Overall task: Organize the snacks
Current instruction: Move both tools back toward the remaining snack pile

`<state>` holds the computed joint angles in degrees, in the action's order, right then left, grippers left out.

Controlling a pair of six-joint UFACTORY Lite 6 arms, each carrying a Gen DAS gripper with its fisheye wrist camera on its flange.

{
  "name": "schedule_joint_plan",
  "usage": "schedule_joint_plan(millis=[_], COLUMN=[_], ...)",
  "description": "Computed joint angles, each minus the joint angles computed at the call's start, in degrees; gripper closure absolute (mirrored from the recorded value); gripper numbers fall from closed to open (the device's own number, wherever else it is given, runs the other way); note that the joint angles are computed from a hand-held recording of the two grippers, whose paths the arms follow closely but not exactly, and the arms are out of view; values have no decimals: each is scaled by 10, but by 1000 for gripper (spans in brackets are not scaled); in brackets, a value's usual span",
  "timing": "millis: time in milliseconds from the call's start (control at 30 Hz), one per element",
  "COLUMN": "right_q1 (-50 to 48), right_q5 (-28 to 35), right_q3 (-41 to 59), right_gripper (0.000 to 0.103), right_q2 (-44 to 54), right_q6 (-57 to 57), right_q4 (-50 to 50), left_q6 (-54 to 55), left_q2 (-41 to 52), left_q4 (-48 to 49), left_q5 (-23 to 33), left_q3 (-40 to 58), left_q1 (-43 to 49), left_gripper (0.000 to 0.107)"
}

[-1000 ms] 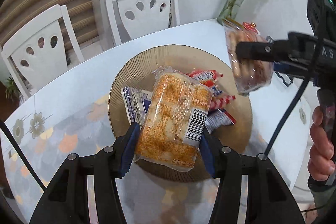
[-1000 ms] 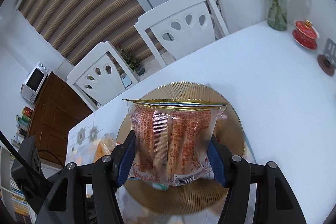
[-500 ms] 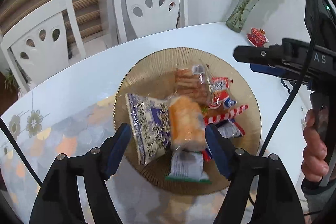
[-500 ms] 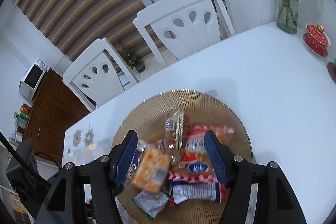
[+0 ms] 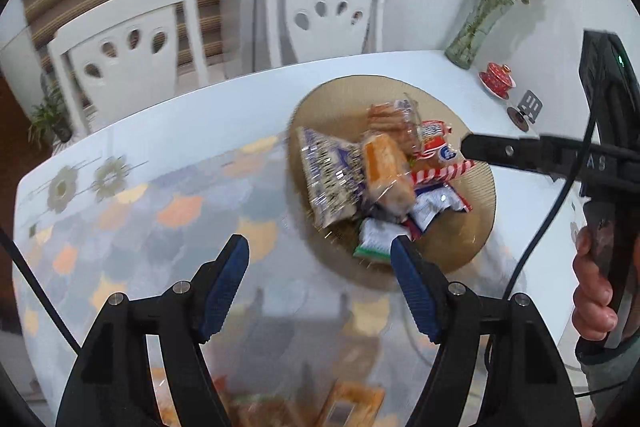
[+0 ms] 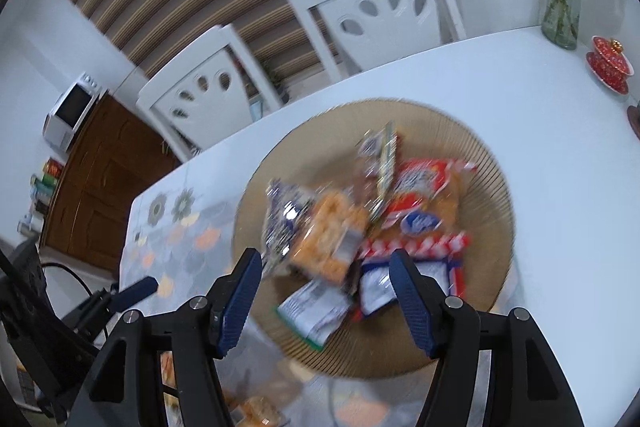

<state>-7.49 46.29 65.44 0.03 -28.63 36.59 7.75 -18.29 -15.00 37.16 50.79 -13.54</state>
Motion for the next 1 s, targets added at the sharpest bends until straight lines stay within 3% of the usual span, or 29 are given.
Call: schedule_joint_plan(millis=[200, 367, 500, 667, 833, 1000], right_q1=[72, 144, 211, 301, 384, 452], right_q5=[-12, -27, -39, -60, -87, -116], right_q3=[-97, -155, -188, -236, -290, -334], right_gripper=[39, 39, 39, 39, 39, 39], right_q2=[-93, -156, -195, -235, -252, -253], right_q6=[51, 123, 197, 303, 404, 492], right_q4=[-19, -46, -77, -124, -153, -176], left_q6=[96, 247, 401, 575, 684, 736], left_q2=[-131, -213, -237, -200, -146, -76], left_q4=[-49, -115, -164, -194, -175, -143], left_q5=[79, 179, 268, 349, 368, 321], left_q3=[-74, -109, -122, -130, -153, -184], left_q1=[141, 333, 527, 747, 890, 958], left_gripper=[35, 35, 35, 35, 35, 35])
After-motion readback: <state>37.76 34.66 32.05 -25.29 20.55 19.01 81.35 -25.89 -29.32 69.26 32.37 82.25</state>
